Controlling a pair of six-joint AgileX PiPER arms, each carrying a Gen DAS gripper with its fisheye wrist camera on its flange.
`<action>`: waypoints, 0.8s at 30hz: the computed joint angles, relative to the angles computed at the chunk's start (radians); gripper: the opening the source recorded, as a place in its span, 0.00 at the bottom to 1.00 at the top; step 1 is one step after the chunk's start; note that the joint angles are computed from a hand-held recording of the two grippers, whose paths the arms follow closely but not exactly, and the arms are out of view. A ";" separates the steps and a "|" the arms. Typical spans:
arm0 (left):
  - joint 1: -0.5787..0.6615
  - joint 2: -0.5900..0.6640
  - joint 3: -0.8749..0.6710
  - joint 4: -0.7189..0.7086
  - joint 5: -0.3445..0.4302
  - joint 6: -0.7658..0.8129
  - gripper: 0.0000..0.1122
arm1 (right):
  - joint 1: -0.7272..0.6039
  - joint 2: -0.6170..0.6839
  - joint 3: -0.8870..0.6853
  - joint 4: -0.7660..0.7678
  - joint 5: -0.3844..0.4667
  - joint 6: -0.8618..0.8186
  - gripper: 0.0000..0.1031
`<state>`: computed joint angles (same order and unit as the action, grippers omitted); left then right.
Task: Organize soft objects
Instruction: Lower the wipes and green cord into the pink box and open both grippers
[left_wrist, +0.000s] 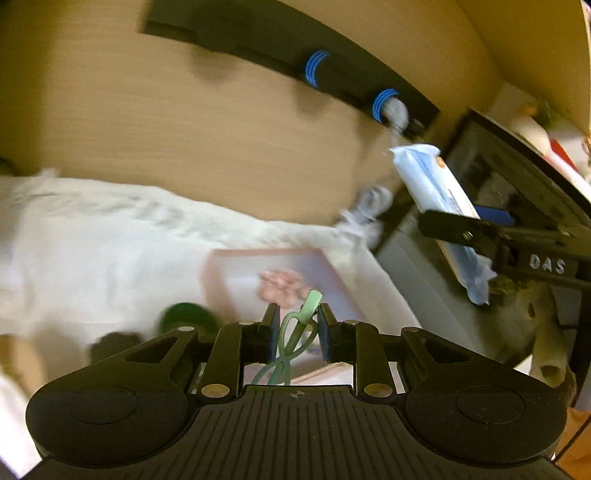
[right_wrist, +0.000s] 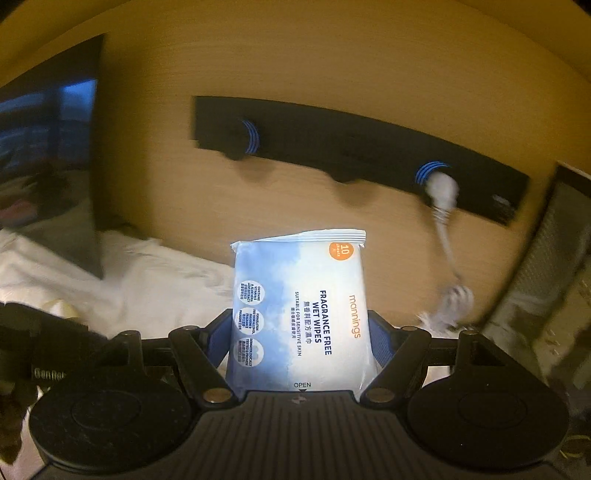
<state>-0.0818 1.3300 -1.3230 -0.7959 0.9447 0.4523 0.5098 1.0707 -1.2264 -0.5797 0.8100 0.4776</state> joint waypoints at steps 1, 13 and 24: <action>-0.021 0.019 -0.012 0.002 -0.006 0.000 0.22 | -0.068 -0.003 0.014 0.065 -0.038 -0.061 0.72; -0.187 0.516 -0.395 0.155 0.052 -0.308 0.21 | -0.499 0.231 -0.065 0.728 -0.103 -0.527 0.77; -0.157 0.295 -0.140 0.184 -0.116 -0.149 0.22 | -0.505 0.185 0.163 0.698 -0.305 -0.511 0.77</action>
